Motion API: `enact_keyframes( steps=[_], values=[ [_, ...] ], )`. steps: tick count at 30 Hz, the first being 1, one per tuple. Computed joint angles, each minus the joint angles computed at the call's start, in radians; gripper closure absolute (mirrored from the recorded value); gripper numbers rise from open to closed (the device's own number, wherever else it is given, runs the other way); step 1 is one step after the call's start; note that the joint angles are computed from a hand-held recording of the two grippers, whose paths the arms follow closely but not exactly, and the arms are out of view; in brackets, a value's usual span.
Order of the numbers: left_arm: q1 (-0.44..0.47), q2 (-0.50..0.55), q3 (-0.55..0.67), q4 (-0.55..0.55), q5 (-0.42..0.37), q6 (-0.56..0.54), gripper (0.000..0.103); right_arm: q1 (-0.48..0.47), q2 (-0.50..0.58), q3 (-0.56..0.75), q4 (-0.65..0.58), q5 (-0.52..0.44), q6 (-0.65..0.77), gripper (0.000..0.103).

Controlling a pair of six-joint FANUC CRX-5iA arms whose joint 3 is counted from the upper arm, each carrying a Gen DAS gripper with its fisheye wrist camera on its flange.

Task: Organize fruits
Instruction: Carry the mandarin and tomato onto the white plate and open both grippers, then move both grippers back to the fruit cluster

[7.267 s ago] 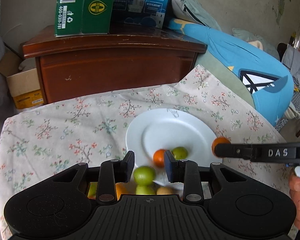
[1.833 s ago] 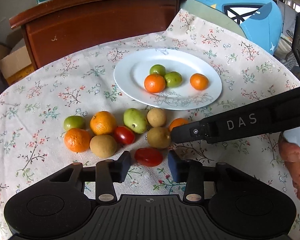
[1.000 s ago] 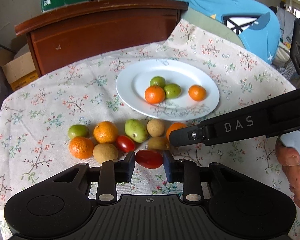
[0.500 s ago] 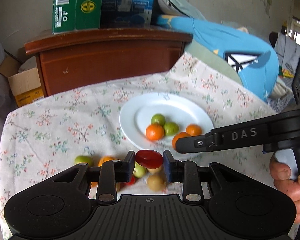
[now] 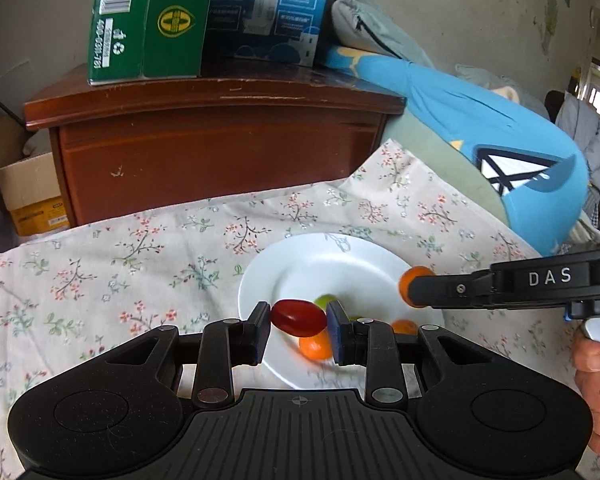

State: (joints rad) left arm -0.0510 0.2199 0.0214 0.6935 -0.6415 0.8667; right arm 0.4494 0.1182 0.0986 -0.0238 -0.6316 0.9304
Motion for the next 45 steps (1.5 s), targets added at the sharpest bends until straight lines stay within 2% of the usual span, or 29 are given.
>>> enact_keyframes(
  steps=[12, 16, 21, 23, 25, 26, 30, 32, 35, 38, 40, 42, 45],
  values=[
    [-0.016, 0.125, 0.133, -0.067, -0.031, 0.090, 0.075, -0.029, 0.083, 0.064, 0.003, -0.052, -0.024, 0.076],
    [-0.018, 0.150, 0.161, -0.068, -0.052, 0.108, 0.075, -0.033, 0.099, 0.077, 0.001, -0.066, -0.028, 0.076],
    [-0.024, 0.149, 0.162, -0.068, -0.042, 0.116, 0.073, -0.034, 0.106, 0.080, 0.002, -0.069, -0.042, 0.073],
    [-0.028, 0.142, 0.164, -0.085, -0.033, 0.133, 0.064, -0.031, 0.100, 0.067, 0.023, -0.051, -0.063, 0.073],
    [-0.033, 0.129, 0.162, -0.111, -0.009, 0.156, 0.043, -0.030, 0.095, 0.061, 0.032, -0.040, -0.069, 0.073],
    [-0.035, 0.122, 0.164, -0.131, -0.001, 0.173, 0.038, -0.029, 0.093, 0.059, 0.036, -0.035, -0.072, 0.073],
    [-0.029, 0.104, 0.194, -0.189, -0.024, 0.225, 0.031, -0.025, 0.088, 0.056, 0.038, -0.023, -0.063, 0.072],
    [-0.021, 0.098, 0.215, -0.220, -0.050, 0.266, 0.024, -0.021, 0.085, 0.055, 0.041, -0.019, -0.054, 0.072],
    [-0.004, 0.084, 0.229, -0.238, -0.091, 0.285, 0.023, -0.012, 0.075, 0.047, 0.046, -0.010, -0.042, 0.072],
    [0.015, 0.054, 0.200, -0.225, -0.098, 0.252, 0.020, -0.008, 0.063, 0.039, 0.039, -0.005, -0.031, 0.070],
    [0.020, 0.038, 0.208, -0.291, -0.117, 0.284, 0.015, -0.004, 0.056, 0.034, 0.037, -0.005, -0.031, 0.070],
    [0.027, 0.018, 0.197, -0.336, -0.113, 0.302, 0.014, 0.001, 0.049, 0.028, 0.036, -0.010, -0.031, 0.070],
    [0.050, 0.005, 0.190, -0.341, -0.142, 0.335, 0.013, 0.010, 0.038, 0.019, 0.032, -0.017, -0.027, 0.069]
  ],
)
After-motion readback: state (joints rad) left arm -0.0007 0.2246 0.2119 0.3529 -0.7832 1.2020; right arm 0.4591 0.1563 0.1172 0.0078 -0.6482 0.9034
